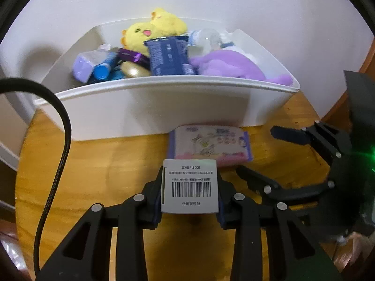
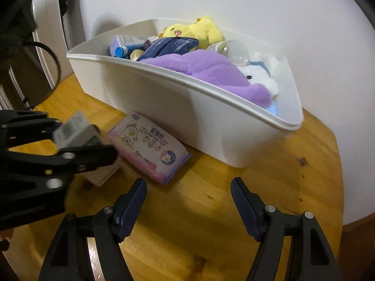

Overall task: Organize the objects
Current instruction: 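Grasp the white barcode box with the left tool while the right tool grasps the pink wipes pack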

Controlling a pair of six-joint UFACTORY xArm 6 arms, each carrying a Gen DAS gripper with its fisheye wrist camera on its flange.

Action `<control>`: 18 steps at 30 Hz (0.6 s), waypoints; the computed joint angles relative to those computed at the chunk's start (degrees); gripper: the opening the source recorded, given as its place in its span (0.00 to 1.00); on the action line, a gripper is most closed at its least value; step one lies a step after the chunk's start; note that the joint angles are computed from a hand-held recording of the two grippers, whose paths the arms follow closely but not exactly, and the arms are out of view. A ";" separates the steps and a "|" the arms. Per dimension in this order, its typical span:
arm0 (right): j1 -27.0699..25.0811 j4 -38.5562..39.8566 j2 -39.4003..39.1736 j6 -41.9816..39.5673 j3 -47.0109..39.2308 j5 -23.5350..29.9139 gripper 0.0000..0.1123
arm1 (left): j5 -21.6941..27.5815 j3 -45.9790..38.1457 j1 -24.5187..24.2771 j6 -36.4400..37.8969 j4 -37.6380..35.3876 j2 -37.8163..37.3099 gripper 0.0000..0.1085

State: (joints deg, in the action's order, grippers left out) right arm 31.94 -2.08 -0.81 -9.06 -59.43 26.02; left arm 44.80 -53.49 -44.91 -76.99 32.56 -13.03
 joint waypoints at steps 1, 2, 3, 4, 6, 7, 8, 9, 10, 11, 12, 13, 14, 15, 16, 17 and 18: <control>0.11 -0.03 0.46 -0.76 -0.37 -0.03 0.67 | 1.24 0.37 -0.42 -0.44 -0.07 -0.84 0.34; 0.30 -0.04 0.76 -1.83 -0.54 -0.29 0.67 | 1.65 0.81 -0.53 -0.66 -0.20 -1.56 0.34; 0.47 -0.29 0.98 -2.42 -0.62 -0.58 0.67 | 1.60 1.60 -0.57 -1.07 -0.33 -2.57 0.34; 0.62 -0.34 1.18 -3.26 -0.75 -0.78 0.67 | 1.55 2.40 -0.70 -1.70 -0.37 -3.59 0.34; 0.98 0.06 1.64 -5.72 -1.07 -0.99 0.67 | 2.13 3.66 -0.85 -2.49 -0.41 -5.33 0.34; 1.14 0.20 1.85 -6.57 -1.25 -1.04 0.67 | 2.74 4.02 -1.18 -3.15 -0.11 -5.92 0.34; 1.40 0.74 2.25 -7.90 -1.70 -0.75 0.67 | 3.38 4.20 -1.49 -3.73 0.15 -6.29 0.34; 1.55 1.58 2.50 -9.07 -1.96 -0.74 0.67 | 3.79 4.30 -1.69 -4.18 0.26 -6.58 0.34; 1.71 2.45 2.80 -10.25 -2.38 -0.45 0.67 | 4.01 4.70 -1.91 -4.78 0.29 -7.11 0.34; 1.95 3.90 3.30 -12.03 -3.07 0.04 0.67 | 4.06 4.92 -1.92 -5.03 0.15 -7.33 0.34; 2.10 4.87 3.64 -13.21 -3.54 0.41 0.67 | 4.81 5.96 -2.69 -5.91 0.01 -8.76 0.34; 2.30 5.45 4.02 -14.04 -4.06 0.75 0.67 | 4.34 5.98 -2.36 -6.08 -0.30 -8.56 0.34; 2.58 6.33 4.38 -15.34 -4.63 1.27 0.67 | 3.98 6.62 -2.34 -6.59 -0.44 -9.13 0.34; 2.73 6.84 4.64 -16.18 -5.04 1.67 0.67 | 3.95 7.09 -2.58 -7.27 -0.44 -9.60 0.34; 2.90 7.42 4.86 -17.08 -5.43 2.11 0.67 | 3.82 7.23 -2.49 -7.66 -0.53 -9.67 0.34; 3.17 8.43 5.08 -18.58 -5.91 2.88 0.67 | 3.77 7.59 -2.49 -8.20 -0.58 -10.00 0.34; 3.38 9.32 5.22 -19.80 -6.27 3.57 0.67 | 3.59 8.12 -2.44 -8.80 -0.73 -10.44 0.34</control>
